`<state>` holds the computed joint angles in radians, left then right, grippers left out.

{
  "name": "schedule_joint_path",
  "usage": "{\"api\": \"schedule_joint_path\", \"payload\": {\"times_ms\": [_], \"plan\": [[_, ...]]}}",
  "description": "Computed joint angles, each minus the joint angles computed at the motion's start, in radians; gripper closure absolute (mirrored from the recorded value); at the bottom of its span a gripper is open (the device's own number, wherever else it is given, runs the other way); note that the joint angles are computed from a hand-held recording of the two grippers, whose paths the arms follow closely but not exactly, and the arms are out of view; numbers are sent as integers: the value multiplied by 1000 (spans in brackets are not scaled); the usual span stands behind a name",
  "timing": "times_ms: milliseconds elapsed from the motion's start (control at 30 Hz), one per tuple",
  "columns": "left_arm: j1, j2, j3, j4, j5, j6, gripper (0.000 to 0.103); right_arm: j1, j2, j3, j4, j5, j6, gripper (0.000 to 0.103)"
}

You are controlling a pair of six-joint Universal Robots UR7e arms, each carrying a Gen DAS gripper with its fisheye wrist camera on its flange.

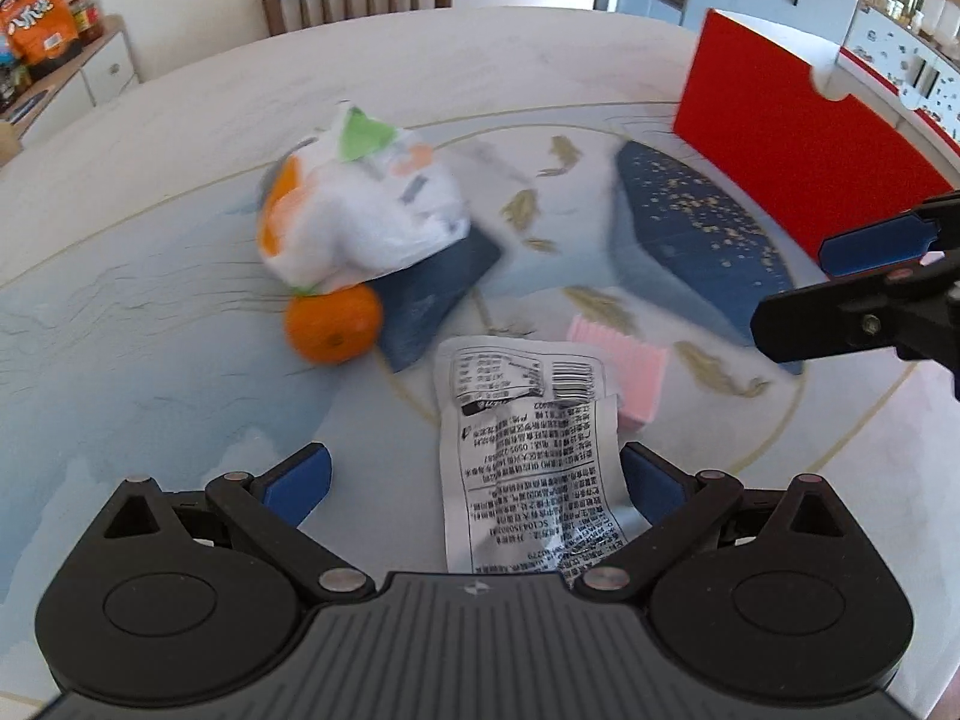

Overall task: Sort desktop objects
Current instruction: 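Move the left tool to the white printed packet while the right tool approaches the pink ridged pad, then grasp the white printed packet with the left tool while the right tool grasps the pink pad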

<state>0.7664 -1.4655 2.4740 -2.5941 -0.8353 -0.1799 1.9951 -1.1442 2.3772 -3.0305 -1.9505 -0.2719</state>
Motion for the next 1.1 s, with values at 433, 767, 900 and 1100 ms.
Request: {"api": "schedule_joint_path", "payload": {"times_ms": [433,767,900,1100], "plan": [[9,-61,23,-34,22,97,46,31,153,-85,21,-50,247,23],[24,-93,34,-44,11,143,47,106,261,-163,55,-195,518,31],[28,-109,36,-33,8,149,47,133,299,-190,70,-259,577,35],[33,-132,45,-31,1,168,47,168,347,-222,112,-328,626,38]]}}
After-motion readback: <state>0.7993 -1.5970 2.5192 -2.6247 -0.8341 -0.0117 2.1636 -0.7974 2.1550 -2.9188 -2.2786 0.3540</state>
